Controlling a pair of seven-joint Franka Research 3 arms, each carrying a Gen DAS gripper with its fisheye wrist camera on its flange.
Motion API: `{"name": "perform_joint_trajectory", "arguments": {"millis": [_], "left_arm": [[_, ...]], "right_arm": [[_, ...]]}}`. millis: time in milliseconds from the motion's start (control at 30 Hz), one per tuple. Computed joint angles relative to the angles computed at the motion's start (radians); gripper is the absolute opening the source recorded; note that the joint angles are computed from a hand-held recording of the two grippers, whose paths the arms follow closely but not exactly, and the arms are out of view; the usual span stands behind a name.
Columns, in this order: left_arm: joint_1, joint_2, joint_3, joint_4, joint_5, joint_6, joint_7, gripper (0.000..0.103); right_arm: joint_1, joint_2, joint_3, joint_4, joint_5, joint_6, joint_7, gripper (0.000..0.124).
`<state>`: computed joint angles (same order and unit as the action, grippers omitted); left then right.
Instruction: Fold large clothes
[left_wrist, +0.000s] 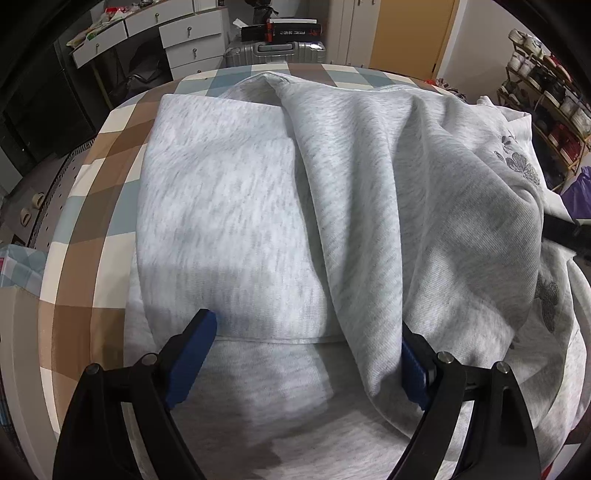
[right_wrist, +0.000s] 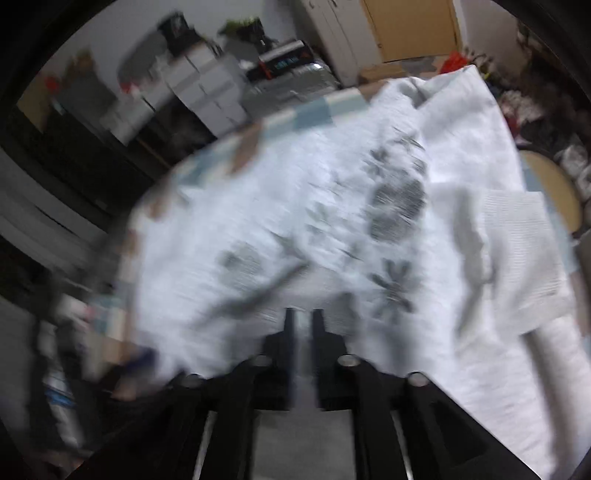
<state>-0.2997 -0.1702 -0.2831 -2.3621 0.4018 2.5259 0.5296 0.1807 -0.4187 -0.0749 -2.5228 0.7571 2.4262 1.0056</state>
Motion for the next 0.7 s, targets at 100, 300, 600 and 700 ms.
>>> {"name": "perform_joint_trajectory", "arguments": {"millis": [100, 300, 600, 700], "left_arm": [[0.000, 0.000, 0.000, 0.000, 0.001, 0.000, -0.003, 0.088], [-0.002, -0.006, 0.004, -0.010, -0.007, 0.011, 0.015, 0.088], [0.002, -0.003, 0.005, -0.010, -0.020, 0.020, 0.024, 0.093], [-0.001, -0.003, 0.008, -0.007, -0.043, 0.018, 0.030, 0.093]], "right_arm": [[0.046, -0.005, -0.019, 0.006, 0.116, 0.015, -0.064, 0.080], [0.045, 0.131, 0.083, 0.079, -0.037, 0.014, 0.132, 0.063], [0.098, -0.022, -0.013, -0.023, 0.145, 0.084, -0.106, 0.012], [0.077, -0.076, -0.042, -0.070, 0.173, 0.068, -0.167, 0.011]]}}
